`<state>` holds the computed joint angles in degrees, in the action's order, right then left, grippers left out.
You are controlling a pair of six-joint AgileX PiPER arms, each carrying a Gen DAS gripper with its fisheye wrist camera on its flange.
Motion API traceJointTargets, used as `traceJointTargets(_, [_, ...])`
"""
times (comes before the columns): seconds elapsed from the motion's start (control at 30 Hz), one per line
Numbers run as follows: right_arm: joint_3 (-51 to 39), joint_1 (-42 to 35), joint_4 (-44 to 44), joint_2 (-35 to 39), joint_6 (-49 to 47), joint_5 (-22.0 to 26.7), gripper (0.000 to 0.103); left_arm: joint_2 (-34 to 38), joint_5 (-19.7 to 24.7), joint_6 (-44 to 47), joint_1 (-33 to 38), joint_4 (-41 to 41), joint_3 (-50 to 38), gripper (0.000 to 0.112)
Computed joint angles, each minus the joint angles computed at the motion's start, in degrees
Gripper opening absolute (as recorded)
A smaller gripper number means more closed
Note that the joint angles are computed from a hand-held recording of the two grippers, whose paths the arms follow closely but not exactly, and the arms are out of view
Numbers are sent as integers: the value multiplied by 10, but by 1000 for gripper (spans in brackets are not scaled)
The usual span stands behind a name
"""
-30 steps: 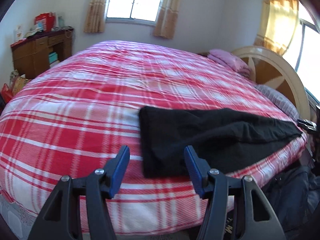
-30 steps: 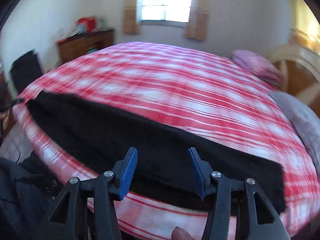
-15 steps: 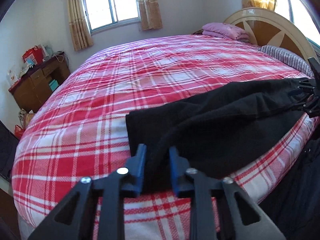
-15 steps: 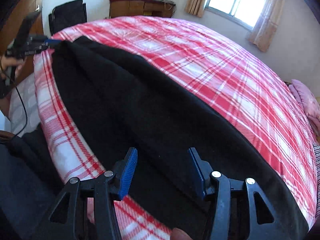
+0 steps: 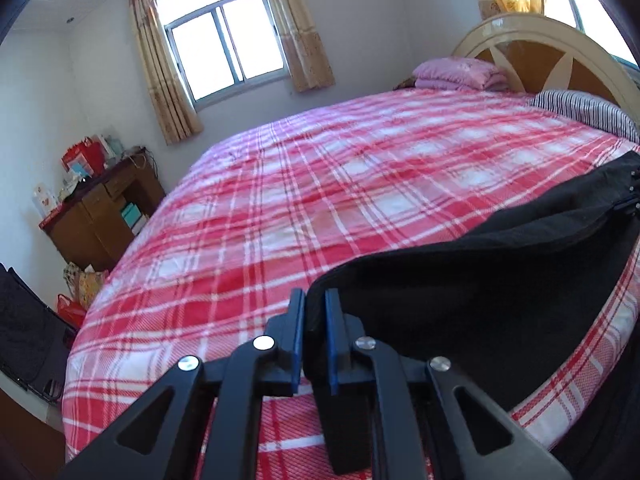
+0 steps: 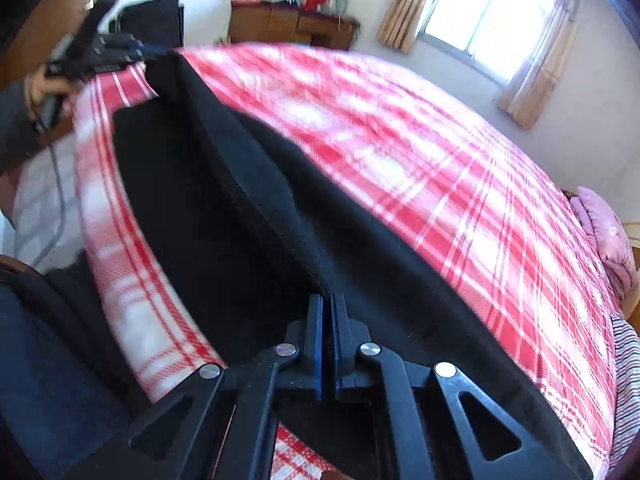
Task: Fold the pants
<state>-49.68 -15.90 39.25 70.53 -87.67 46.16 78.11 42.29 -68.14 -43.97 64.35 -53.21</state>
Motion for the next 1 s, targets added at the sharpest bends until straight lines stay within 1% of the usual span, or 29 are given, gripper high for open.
traceJointTargets(0.07, [6,-17,-2,-8,-21,35,3,-23,-5,-22,-11,41,33,12])
traceJointTargets(0.1, [23,-18,-14,-13,-33,36,3,-30,-12,-28,-12,50,51,12])
traceJointTargets(0.13, [38,-4,-28,-13,-29,18,3,-39,-31,-32,-8,51,73,12])
traceJointTargets(0.17, [66,14,-53,-14,-25,-15,4,-44,-48,-44,-6,58,102,12])
traceJointTargets(0.23, [102,40,-72,-7,-22,-68,4,-38,-61,-51,-6,59,130,13])
traceJointTargets(0.27, [106,42,-67,-5,-30,-75,4,-36,-60,-67,-13,70,146,14])
traceJointTargets(0.3, [99,43,-68,1,-25,-70,4,-39,-50,-92,-27,92,160,17])
traceJointTargets(0.33, [80,35,-73,10,-12,-45,4,-47,-39,-107,-40,100,170,21])
traceJointTargets(0.37, [63,36,-83,20,9,-27,5,-53,-35,-102,-42,91,171,26])
traceJointTargets(0.4, [44,33,-92,33,25,-7,5,-61,-30,-89,-41,76,171,36])
traceJointTargets(0.43, [37,31,-93,39,26,-1,5,-73,-27,-79,-42,67,177,42])
traceJointTargets(0.5, [26,19,-94,43,17,19,6,-98,-23,-56,-42,52,191,45])
traceJointTargets(0.6, [31,-2,-89,31,-3,35,6,-126,17,-38,-44,27,210,45])
traceJointTargets(0.67, [24,-24,-86,32,-18,66,7,-152,30,-46,-31,18,224,45])
traceJointTargets(0.7, [22,-35,-82,34,-29,75,7,-160,29,-57,-20,17,226,45])
traceJointTargets(0.77, [15,-45,-77,39,-34,86,7,-171,13,-84,-9,21,223,45])
traceJointTargets(0.87, [11,-51,-71,35,-30,89,7,-156,-22,-131,-22,45,196,45])
traceJointTargets(0.93, [2,-56,-60,36,-26,96,7,-124,-65,-148,-32,53,164,45])
traceJointTargets(1.0, [-5,-68,-45,37,-26,106,7,-81,-89,-148,-50,59,132,46])
